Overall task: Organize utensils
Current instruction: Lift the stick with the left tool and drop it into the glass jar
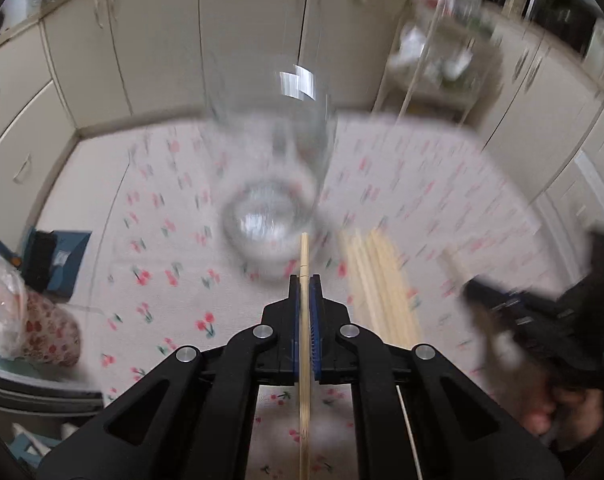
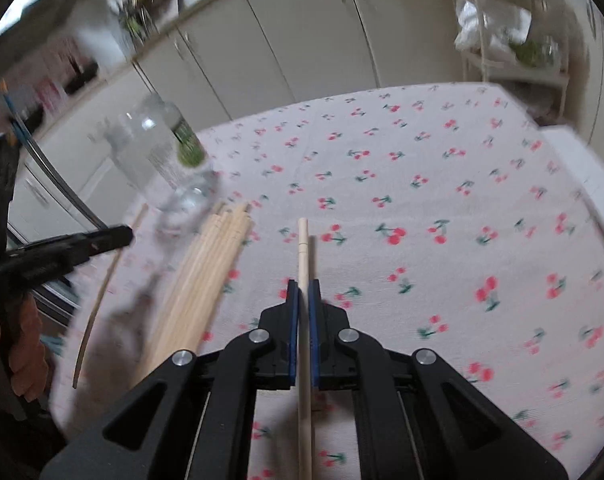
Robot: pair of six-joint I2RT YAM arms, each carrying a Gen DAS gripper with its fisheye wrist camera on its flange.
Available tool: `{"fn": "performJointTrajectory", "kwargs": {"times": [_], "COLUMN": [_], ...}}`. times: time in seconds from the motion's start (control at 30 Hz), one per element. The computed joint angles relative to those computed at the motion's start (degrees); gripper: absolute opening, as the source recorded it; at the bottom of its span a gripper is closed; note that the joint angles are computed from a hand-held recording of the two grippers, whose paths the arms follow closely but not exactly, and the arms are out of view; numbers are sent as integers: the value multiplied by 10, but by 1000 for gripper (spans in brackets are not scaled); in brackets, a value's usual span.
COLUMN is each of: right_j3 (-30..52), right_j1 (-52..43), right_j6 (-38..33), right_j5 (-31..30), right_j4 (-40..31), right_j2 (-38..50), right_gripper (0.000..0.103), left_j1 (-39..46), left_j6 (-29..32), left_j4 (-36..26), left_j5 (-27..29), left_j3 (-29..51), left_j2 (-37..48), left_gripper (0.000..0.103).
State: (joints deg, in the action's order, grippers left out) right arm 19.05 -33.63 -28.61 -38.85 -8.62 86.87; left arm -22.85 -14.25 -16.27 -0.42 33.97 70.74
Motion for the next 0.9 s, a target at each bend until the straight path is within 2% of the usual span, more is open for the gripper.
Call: {"fn": "performJointTrajectory", "kwargs": {"times": [0.1, 0.17, 0.23, 0.37, 0.47, 0.63, 0.77, 0.9], "right_j3": [17, 21, 20, 21, 21, 25, 24, 25], "right_j1": [-6, -16, -19, -21, -22, -23, -27, -43], "right_j6": [13, 18, 20, 15, 11, 3, 4, -3], "right_j5": [-7, -14, -17, -19, -18, -16, -21, -36], "right_j4": [-5, -4, -2, -6, -6, -8, -7, -9], "right_j2": [28, 33, 32, 33, 36, 43, 41, 40], "right_gripper": [6, 6, 6, 6, 6, 6, 6, 6], "left_j1": [41, 64, 74, 94, 84, 61, 36, 22], "left_j6": [13, 8, -1, -36, -56, -65, -43, -25], "left_j4": [-19, -4, 25, 121, 212, 321, 389, 421], "left_j5": [29, 43, 44, 38, -16, -106, -172, -204], "left_j3": [12, 27, 44, 65, 75, 99, 110, 113], "left_j2": [-104, -133, -136, -97, -41, 43, 86, 117], "left_gripper": [4, 4, 4, 4, 4, 4, 4, 4]}}
